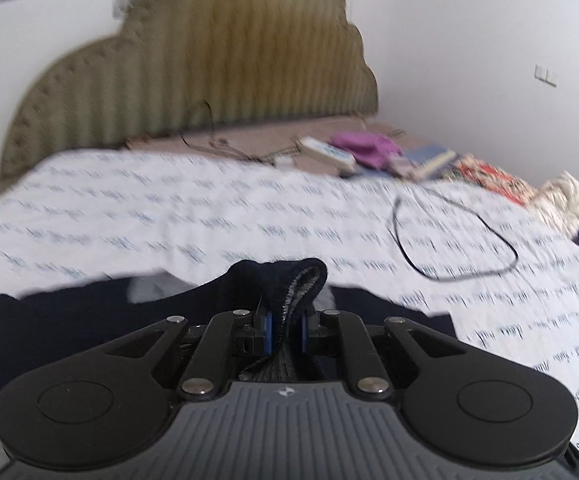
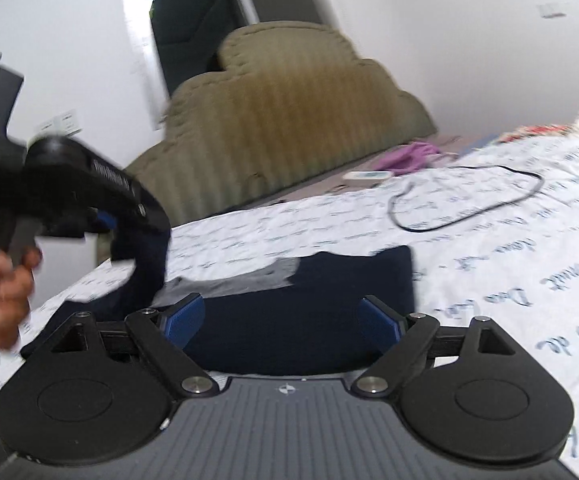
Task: Fold small clothes
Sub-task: 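Lay the navy sleeve across the sweater chest and open the left gripper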
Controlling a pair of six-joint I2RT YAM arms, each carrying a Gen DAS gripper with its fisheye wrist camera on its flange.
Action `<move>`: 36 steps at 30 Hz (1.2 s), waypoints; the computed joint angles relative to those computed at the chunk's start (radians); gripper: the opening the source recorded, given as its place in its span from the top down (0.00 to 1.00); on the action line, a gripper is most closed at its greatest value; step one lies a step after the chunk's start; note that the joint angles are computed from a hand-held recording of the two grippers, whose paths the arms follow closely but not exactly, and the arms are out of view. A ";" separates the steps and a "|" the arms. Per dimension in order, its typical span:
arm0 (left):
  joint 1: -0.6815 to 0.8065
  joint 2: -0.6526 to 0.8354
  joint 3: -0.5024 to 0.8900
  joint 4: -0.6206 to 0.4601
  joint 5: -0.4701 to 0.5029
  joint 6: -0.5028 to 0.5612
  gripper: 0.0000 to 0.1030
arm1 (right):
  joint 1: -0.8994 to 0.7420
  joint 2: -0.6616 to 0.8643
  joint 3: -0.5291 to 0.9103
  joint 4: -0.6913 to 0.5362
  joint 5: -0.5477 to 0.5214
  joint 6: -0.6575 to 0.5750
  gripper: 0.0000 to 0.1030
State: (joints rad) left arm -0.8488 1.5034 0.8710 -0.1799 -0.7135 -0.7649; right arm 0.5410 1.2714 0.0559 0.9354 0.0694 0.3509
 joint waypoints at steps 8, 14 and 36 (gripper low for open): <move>0.017 0.159 0.069 0.055 0.092 -0.021 0.88 | -0.152 0.038 0.023 -0.052 -0.011 0.146 0.15; 0.058 0.232 0.079 0.071 0.169 -0.045 0.88 | -0.185 0.124 0.026 0.018 -0.042 0.164 0.15; 0.042 0.237 0.091 0.064 0.183 -0.055 0.20 | -0.183 0.103 0.020 -0.008 -0.040 0.164 0.14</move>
State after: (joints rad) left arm -0.8066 1.7406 0.9616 -0.1160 -0.5306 -0.8200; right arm 0.3576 1.3744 0.0755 0.9275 0.0299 0.5152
